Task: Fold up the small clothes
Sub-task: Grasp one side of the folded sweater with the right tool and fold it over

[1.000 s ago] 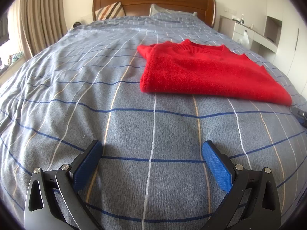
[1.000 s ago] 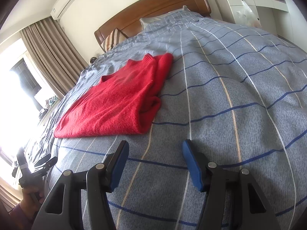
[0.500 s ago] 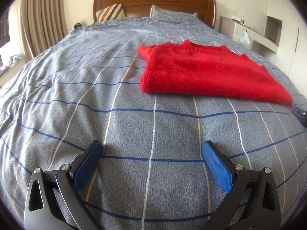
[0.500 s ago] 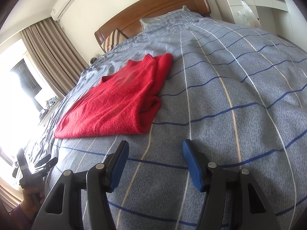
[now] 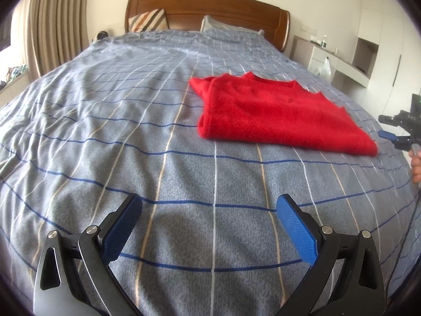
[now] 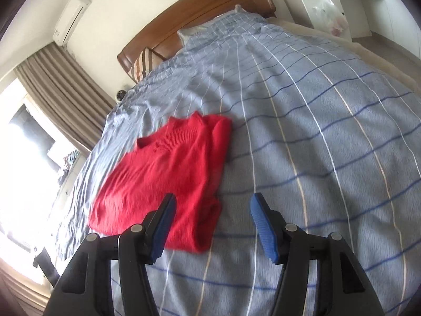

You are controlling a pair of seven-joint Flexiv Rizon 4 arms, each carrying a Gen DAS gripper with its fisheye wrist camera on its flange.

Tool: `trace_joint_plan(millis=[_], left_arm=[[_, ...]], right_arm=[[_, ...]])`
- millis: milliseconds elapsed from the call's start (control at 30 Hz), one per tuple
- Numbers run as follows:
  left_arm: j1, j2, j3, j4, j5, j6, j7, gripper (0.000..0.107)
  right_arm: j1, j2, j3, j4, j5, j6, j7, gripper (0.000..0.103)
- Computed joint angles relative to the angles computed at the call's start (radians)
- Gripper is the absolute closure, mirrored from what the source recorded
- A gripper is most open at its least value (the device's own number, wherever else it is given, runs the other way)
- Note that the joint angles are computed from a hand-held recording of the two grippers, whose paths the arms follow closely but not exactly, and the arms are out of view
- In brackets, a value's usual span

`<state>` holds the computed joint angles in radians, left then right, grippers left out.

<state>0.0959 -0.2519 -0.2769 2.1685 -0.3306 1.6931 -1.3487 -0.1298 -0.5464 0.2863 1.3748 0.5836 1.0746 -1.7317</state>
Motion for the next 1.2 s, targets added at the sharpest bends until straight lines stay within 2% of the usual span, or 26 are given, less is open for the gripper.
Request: trace_joint_plan(millis=[67, 100, 133, 233, 267, 300, 333, 433, 567, 633, 800, 867, 1000, 1133, 1200], left_arm=[[0.027, 0.008, -0.028, 0.018, -0.009, 0.016, -0.008, 0.005], [0.022, 0.009, -0.019, 0.021, -0.006, 0.018, -0.012, 0.005], [-0.011, 0.005, 0.022, 0.015, 0.005, 0.014, -0.022, 0.005], [-0.179, -0.021, 0.222, -0.033, 0.069, -0.016, -0.075, 0.005], [-0.195, -0.024, 0.244, -0.038, 0.081, -0.021, -0.082, 0.005], [-0.204, -0.025, 0.257, -0.039, 0.091, -0.026, -0.089, 0.005], [-0.209, -0.024, 0.266, -0.041, 0.098, -0.03, -0.095, 0.005], [-0.247, -0.024, 0.329, -0.049, 0.124, -0.023, -0.137, 0.005], [-0.28, -0.032, 0.408, -0.069, 0.141, -0.021, -0.214, 0.005], [-0.262, -0.03, 0.407, -0.067, 0.135, -0.016, -0.243, 0.005], [-0.109, -0.008, 0.265, -0.018, 0.08, 0.013, -0.251, 0.005], [-0.094, -0.01, 0.253, -0.016, 0.07, 0.01, -0.256, 0.005], [-0.082, -0.014, 0.241, -0.019, 0.066, 0.008, -0.253, 0.005], [-0.101, -0.02, 0.262, -0.028, 0.075, 0.001, -0.251, 0.005], [-0.123, -0.021, 0.286, -0.033, 0.08, -0.008, -0.259, 0.005]], right_arm=[[-0.004, -0.061, 0.006, -0.098, -0.003, -0.092, 0.02, 0.044], [-0.002, -0.093, 0.008, -0.146, -0.006, -0.145, 0.035, 0.044], [0.007, -0.117, 0.005, -0.178, -0.011, -0.18, 0.054, 0.044], [0.061, -0.171, -0.029, -0.234, -0.066, -0.24, 0.129, 0.044], [0.088, -0.178, -0.051, -0.238, -0.104, -0.247, 0.16, 0.044], [0.103, -0.181, -0.059, -0.237, -0.129, -0.243, 0.171, 0.057], [0.117, -0.176, -0.067, -0.232, -0.152, -0.233, 0.186, 0.093], [0.154, -0.143, -0.079, -0.216, -0.209, -0.185, 0.226, 0.094], [0.196, -0.138, -0.048, -0.309, -0.255, -0.226, 0.231, 0.094], [0.24, -0.16, -0.044, -0.383, -0.287, -0.265, 0.231, 0.094], [0.368, -0.277, -0.061, -0.594, -0.367, -0.36, 0.243, 0.094], [0.413, -0.326, -0.069, -0.659, -0.39, -0.397, 0.256, 0.094], [0.479, -0.382, -0.093, -0.698, -0.43, -0.444, 0.292, 0.094], [0.528, -0.399, -0.126, -0.664, -0.489, -0.415, 0.314, 0.094], [0.521, -0.396, -0.102, -0.645, -0.476, -0.392, 0.308, 0.091]])
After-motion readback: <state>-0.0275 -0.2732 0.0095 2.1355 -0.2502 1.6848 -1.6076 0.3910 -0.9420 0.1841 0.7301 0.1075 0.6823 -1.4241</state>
